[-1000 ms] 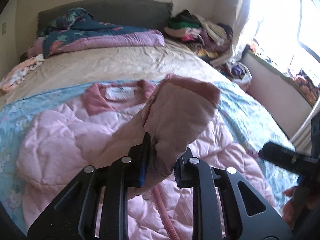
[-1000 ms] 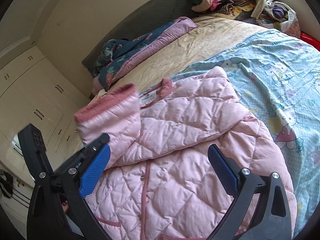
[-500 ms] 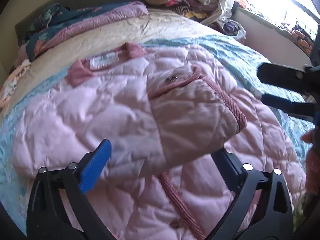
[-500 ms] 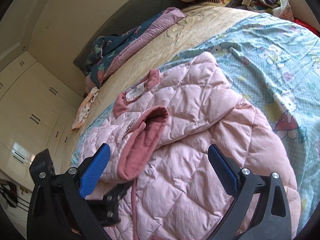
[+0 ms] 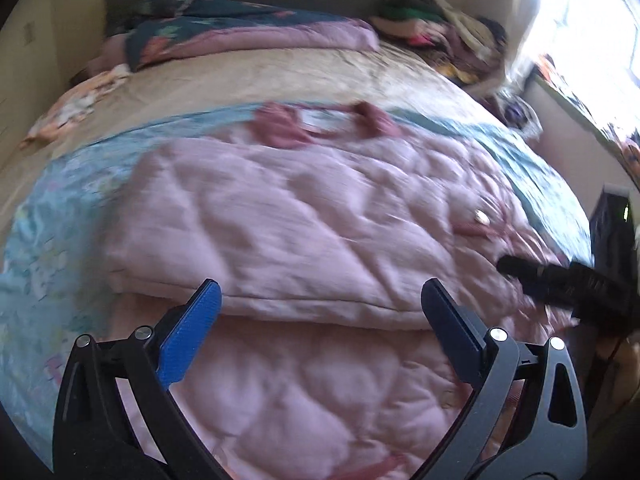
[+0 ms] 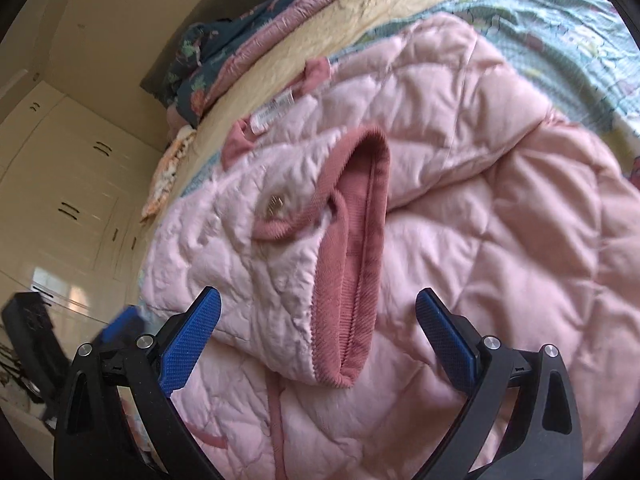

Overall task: Fold large clothes
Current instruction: 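Grasp the ribbed cuff edge of the folded sleeve with the right tool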

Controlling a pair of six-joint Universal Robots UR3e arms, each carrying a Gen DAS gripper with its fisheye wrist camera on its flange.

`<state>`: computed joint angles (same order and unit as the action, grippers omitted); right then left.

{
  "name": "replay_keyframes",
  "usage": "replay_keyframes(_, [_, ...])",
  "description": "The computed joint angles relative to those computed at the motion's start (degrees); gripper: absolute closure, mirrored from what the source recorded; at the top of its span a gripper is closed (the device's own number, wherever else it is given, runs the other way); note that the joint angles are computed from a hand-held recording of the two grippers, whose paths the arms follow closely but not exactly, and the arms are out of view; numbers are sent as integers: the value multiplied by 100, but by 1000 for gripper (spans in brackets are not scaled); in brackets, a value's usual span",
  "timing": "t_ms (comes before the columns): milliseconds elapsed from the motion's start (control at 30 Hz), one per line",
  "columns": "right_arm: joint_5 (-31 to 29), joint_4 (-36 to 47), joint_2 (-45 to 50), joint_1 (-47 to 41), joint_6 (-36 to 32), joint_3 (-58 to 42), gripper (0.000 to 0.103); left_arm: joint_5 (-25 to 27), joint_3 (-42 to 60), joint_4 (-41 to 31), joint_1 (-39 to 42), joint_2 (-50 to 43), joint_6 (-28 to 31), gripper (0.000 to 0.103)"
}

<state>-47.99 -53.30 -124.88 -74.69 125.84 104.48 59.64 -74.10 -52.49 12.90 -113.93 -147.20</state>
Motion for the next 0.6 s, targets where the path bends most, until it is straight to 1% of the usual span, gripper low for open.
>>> replay_keyframes(100, [79, -380, -200, 195, 140, 186, 6, -142, 102, 2, 288, -45, -179, 9])
replay_keyframes(167, [119, -569, -243, 336, 224, 293, 12, -270, 262, -69, 516, -135, -353, 9])
replay_keyframes(233, [98, -905, -256, 516, 473, 446, 24, -382, 349, -54, 691, -207, -580, 9])
replay_keyframes(267, [84, -1038, -286, 574, 544, 516, 27, -422, 419, -68, 742, -261, -671, 9])
replay_keyframes(300, [83, -1160, -309, 639, 599, 589, 37, -476, 485, -90, 832, -311, -771, 9])
replay_keyframes(333, [78, -1316, -306, 740, 665, 651, 44, -494, 535, -110, 883, -346, -827, 9])
replay_keyframes(367, [88, -1332, -330, 762, 598, 673, 49, -484, 617, -137, 930, -399, -881, 9])
replay_keyframes(400, [132, -1189, -349, 717, 396, 653, 62, -472, 672, -145, 955, -440, -913, 9])
replay_keyframes(433, [166, -1187, -337, 741, 335, 656, 73, -478, 683, -152, 980, -450, -928, 9])
replay_keyframes(533, [233, -1226, -625, 812, 171, 632, 85, -521, 815, -164, 1025, -566, -984, 9])
replay_keyframes(600, [355, -979, -719, 712, -129, 437, 87, -571, 925, -212, 1040, -646, -1004, 9])
